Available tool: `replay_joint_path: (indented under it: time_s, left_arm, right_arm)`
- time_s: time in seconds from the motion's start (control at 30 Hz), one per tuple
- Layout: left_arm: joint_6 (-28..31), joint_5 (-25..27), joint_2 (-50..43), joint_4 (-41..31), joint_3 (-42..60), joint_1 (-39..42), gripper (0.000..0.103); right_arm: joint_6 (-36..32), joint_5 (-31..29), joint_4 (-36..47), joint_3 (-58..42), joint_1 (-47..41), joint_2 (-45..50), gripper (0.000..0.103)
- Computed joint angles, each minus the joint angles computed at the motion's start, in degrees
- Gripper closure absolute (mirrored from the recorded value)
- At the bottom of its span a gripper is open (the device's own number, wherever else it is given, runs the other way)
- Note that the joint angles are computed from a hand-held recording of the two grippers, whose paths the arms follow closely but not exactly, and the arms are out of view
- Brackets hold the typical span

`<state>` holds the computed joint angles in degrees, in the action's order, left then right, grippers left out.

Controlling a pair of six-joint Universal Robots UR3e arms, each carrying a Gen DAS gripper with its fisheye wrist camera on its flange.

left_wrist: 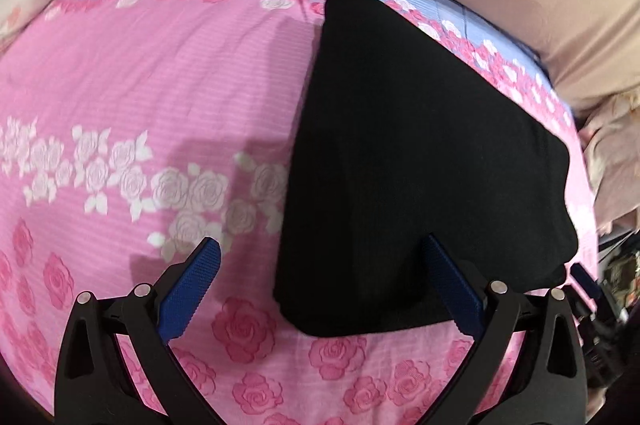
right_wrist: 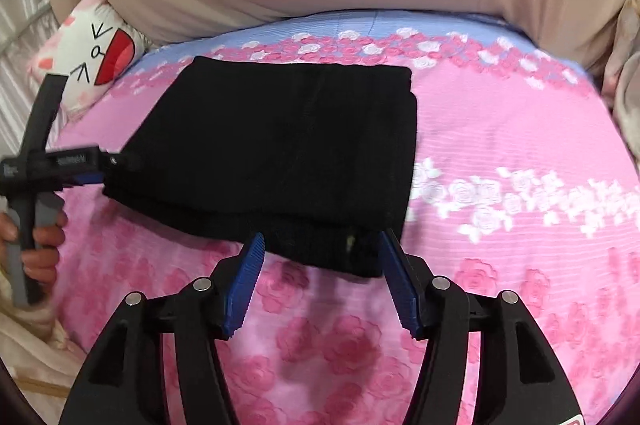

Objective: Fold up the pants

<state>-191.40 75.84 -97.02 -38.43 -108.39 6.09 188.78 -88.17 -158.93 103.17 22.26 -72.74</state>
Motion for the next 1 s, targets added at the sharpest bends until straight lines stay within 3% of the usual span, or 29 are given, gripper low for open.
replay_joint_path:
  time_s: [0.17, 0.23, 0.27, 0.37, 0.4, 0.47, 0.57, 0.6, 0.67, 0.73, 0.77, 0.87, 1.0]
  left_arm:
    - [-0.2, 0.3, -2.1, 1.8, 0.5, -1.6, 0.005]
    - [0.2, -2.5, -3.9, 1.2, 1.4, -0.9, 0.005]
    - [0.0, -2.9, -4.7, 1.9, 1.8, -0.8, 0.005]
    - [0.6, -5.1, -4.2, 1.1, 3.0, -0.3, 0.016]
    - [0.9, -5.2, -3.0, 1.2, 2.8, -0.3, 0.015]
    - [0.7, -2.9, -2.4, 2.2, 2.8, -1.1, 0.005]
    - [0.6, -1.9, -5.0, 1.4, 3.6, -2.3, 0.005]
    - [0.5, -2.6, -5.6, 0.9, 3.6, -2.1, 0.005]
    - [0.1, -2.0, -4.9, 2.0, 2.5, -2.1, 0.005]
    - [0.4, -1.7, -3.9, 2.9, 1.7, -1.9, 0.005]
    - [0.6, -2.1, -4.0, 3.2, 1.6, -1.7, 0.005]
    - [-0.7, -4.6, -6.1, 5.0, 1.6, -1.0, 0.005]
    - [-1.4, -4.9, -8.5, 9.7, 1.7, -1.6, 0.005]
  right_arm:
    - [2.1, 4.7, -3.3, 0.4, -2.1, 4.5, 0.048]
    - [3.1, 4.1, -6.0, -0.4, -1.7, 6.7, 0.074]
    - [3.4, 4.9, -6.8, -0.5, -2.1, 6.5, 0.076]
    - [3.1, 5.4, -9.8, 1.9, -2.6, 0.4, 0.079]
    - [2.6, 5.6, -9.8, 2.6, -3.1, -1.9, 0.079]
    - [1.5, 5.9, -8.5, 3.6, -4.6, -2.9, 0.078]
    - [-0.9, 7.3, -4.1, 4.3, -7.4, 2.9, 0.075]
    - [0.5, 7.0, -8.8, 6.9, -7.3, 2.4, 0.072]
    - [1.7, 8.4, -6.6, 8.2, -7.7, -2.0, 0.066]
    - [2.2, 9.3, -9.6, 10.4, -8.6, -5.2, 0.044]
    - [2.1, 11.4, -12.1, 12.5, -10.2, -7.0, 0.019]
    - [4.4, 20.1, -11.8, 13.2, -15.6, -6.0, 0.016]
    - [14.4, 31.8, -16.1, 10.8, -19.7, 4.6, 0.016]
